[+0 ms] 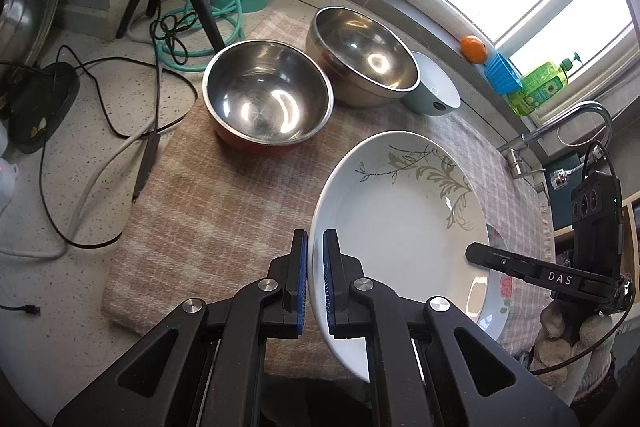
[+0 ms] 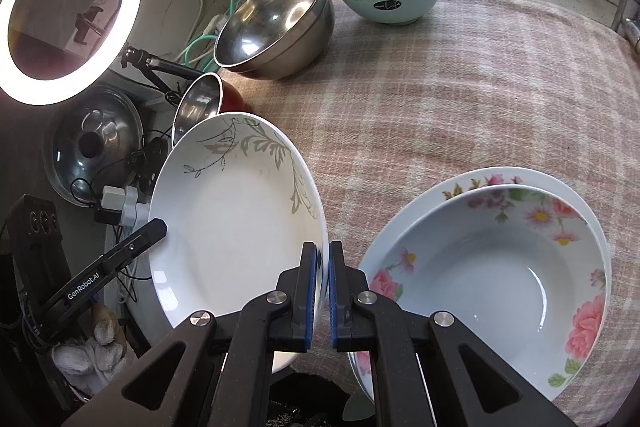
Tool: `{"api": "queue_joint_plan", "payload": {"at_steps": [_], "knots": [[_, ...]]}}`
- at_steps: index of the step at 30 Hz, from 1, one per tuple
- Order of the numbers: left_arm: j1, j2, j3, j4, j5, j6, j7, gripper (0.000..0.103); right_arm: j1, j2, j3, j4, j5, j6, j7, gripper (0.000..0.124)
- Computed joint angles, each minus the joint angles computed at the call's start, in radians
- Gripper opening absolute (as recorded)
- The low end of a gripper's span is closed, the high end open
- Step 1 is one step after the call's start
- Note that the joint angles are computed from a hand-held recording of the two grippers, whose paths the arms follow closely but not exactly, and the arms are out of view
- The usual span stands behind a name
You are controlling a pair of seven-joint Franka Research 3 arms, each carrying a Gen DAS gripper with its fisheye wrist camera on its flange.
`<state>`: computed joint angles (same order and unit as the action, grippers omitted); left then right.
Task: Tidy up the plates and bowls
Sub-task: 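Lift the leaf-patterned plate with both tools toward the floral plate stack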
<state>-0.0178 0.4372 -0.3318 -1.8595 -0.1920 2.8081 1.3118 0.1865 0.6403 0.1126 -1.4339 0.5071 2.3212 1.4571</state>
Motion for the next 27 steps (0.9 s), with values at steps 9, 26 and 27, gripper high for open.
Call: {"api": "queue_joint_plan", "payload": {"at_steps": [9, 26, 27], "knots": [[-0.014, 0.049, -0.035, 0.08, -0.006, -0.034, 0.051, 0.006, -0.025, -0.084, -0.018, -0.12, 0.024, 0.051, 0.013, 0.005], [-0.086, 0.166, -0.059, 0.27, -0.004, -0.152, 0.148, 0.006, -0.075, -0.239, -0.054, -0.362, 0.077, 0.156, 0.04, 0.005], [-0.091, 0.172, -0.059, 0.28, -0.004, -0.159, 0.153, 0.006, -0.077, -0.246, -0.056, -0.373, 0.078, 0.16, 0.043, 0.005]]}}
